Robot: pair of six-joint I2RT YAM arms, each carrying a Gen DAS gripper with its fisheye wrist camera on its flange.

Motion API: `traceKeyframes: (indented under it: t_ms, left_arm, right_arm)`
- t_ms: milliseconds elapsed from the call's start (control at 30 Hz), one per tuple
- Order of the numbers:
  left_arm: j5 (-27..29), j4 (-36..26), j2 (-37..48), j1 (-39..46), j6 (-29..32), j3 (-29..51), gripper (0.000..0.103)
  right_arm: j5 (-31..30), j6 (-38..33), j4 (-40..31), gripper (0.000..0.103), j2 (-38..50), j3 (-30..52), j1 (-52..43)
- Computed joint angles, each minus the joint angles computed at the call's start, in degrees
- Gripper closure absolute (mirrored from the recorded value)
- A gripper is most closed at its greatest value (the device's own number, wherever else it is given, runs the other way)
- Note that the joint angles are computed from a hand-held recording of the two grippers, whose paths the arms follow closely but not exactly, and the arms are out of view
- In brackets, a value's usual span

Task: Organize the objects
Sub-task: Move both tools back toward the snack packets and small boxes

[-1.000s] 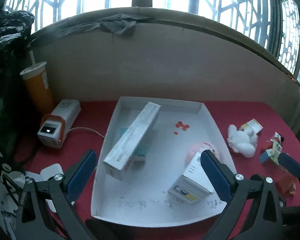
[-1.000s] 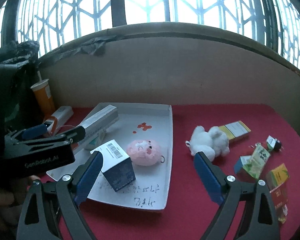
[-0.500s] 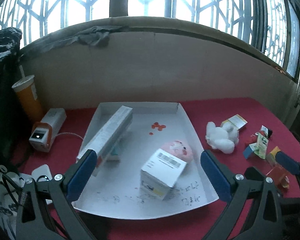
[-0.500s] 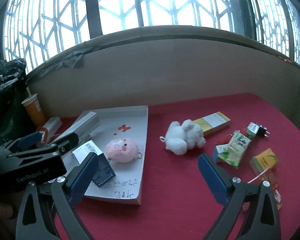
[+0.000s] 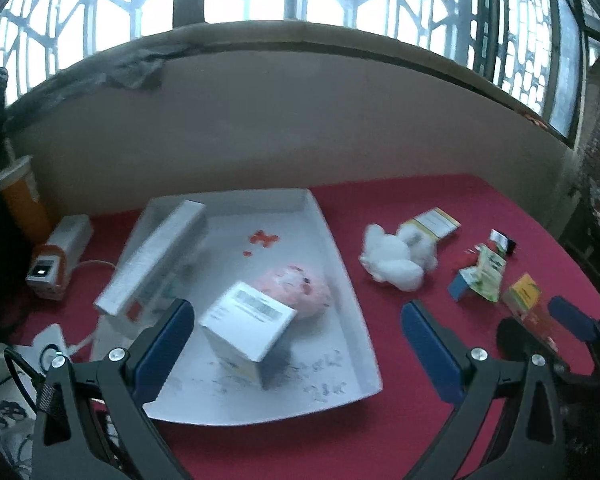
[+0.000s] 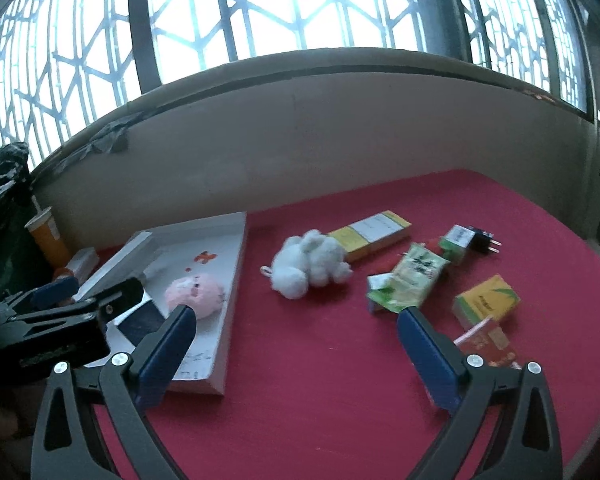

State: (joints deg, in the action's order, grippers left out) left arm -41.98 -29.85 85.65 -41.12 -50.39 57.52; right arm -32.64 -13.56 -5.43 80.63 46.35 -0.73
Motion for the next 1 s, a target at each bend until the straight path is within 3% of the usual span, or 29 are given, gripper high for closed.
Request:
traceKeyframes:
  t_ms: [200,533,800,1000]
  left_arm:
    - [0.5,0.6,4.5,-1.2,1.1,3.5,0.0]
    - [6.2,3.6,14.7,-2.7,6.2,11.0,0.0]
    - [12.0,4.9,23.9,-3.1,9.9,18.1,0.0]
    - [17.3,8.6,28.3,-3.0,13.9,20.7,0.0]
  right_arm:
    - [-2.5,-0.6,-1.0,0.0,3.5,3.0,-6.0]
    - [-3.9,-2.8,-2.2,0.0,11.1,8.8,-15.3]
    - [-5.3,-8.5,-4.6,0.0,22.4,18.5,-25.0]
    - [-6.1,-14.5,-11.2,0.0,30.1,25.3,-27.7]
